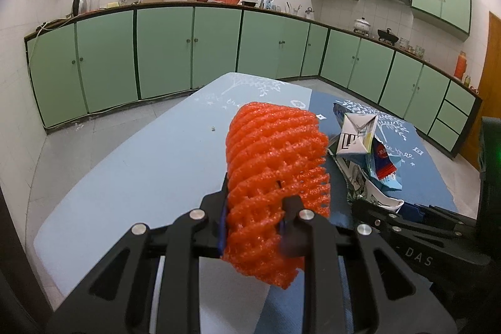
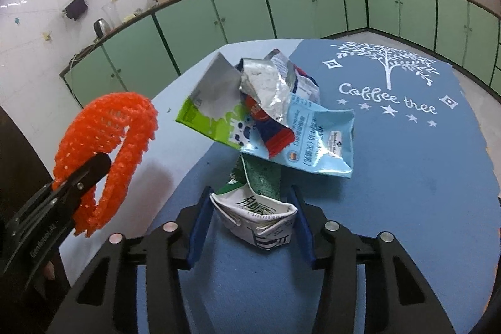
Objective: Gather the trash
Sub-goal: 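Grasp the orange foam net with the left tool while the right tool grasps the folded carton, then release the folded carton and grasp the milk carton with the right tool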
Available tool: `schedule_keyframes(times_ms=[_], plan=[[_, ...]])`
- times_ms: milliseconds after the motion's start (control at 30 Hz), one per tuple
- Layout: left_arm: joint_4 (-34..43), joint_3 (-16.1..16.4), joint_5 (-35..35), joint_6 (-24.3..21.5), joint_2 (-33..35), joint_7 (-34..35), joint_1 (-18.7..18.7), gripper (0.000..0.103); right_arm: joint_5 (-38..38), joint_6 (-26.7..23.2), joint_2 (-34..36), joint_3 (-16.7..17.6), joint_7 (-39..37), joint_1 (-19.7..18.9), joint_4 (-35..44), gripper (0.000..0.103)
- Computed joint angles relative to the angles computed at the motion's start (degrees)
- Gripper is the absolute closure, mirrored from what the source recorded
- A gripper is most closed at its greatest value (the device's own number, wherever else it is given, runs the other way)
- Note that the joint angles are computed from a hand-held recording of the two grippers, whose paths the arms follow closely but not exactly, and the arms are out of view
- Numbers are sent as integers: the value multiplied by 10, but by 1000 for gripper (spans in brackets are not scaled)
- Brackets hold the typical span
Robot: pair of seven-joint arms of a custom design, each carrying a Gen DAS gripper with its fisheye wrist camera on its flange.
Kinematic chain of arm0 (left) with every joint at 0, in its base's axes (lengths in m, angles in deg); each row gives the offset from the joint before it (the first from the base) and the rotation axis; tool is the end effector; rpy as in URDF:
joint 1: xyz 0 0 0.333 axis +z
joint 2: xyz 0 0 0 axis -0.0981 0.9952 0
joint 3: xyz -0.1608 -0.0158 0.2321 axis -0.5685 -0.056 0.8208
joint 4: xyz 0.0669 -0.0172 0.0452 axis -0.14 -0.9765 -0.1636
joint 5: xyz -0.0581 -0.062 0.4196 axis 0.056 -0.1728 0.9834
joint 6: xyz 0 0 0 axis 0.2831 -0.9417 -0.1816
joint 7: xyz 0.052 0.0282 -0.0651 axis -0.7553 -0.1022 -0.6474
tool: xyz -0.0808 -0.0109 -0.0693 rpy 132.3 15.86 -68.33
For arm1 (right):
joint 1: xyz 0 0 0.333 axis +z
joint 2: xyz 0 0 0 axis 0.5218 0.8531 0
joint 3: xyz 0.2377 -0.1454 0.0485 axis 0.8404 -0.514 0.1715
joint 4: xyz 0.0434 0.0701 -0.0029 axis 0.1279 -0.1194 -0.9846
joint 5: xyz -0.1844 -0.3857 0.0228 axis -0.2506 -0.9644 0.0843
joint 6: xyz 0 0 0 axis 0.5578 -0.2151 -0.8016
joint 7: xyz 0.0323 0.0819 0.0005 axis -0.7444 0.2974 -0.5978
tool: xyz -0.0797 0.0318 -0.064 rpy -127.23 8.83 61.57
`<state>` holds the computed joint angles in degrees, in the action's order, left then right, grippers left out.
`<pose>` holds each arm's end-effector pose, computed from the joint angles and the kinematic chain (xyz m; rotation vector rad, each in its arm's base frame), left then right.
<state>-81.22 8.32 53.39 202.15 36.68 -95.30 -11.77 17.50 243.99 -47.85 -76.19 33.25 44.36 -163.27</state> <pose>0.5850 -0.1819 0.4008 -1.9067 1.2242 -0.7979 0.7014 0.2563 0.3326 -1.9659 1.2058 -0.2371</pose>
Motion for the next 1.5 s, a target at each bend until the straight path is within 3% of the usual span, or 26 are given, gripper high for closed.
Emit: schedule_keyframes(times_ms=[133,300,567,767,967,1033,1100,1200,1367,1500], plan=[[3,0,-2,0,1,6,0,81,45,18,-14,31,-62,-25,-18,56],[3,-1,1,1,0,7,-3,81,94,19,-52,43,-125,-37,-60,57],[-17,-3,36,19,-28,-17,4,81,213,-8,-144,27,-235,-49,-140,57],[-22,-13,48,31,-40,-23,6,81,191,-18,-205,-23,-220,-16,-223,57],[-12,-19,46,35,-30,-10,0,81,163,-29,-222,-48,-183,-6,-268,57],[-10,-20,46,35,-28,-5,-3,81,206,-44,-231,-46,-215,-15,-272,53],[-9,-20,48,34,-27,-4,-6,81,241,-58,-235,-49,-227,-19,-270,43],[-6,-20,51,30,-25,-6,-9,81,249,-68,-236,-59,-212,-22,-266,43],[-1,-17,54,36,-17,-4,-10,81,307,-33,-232,-66,-231,-29,-256,43],[9,-14,37,47,-3,12,-13,81,259,15,-196,-64,-193,-22,-226,43]])
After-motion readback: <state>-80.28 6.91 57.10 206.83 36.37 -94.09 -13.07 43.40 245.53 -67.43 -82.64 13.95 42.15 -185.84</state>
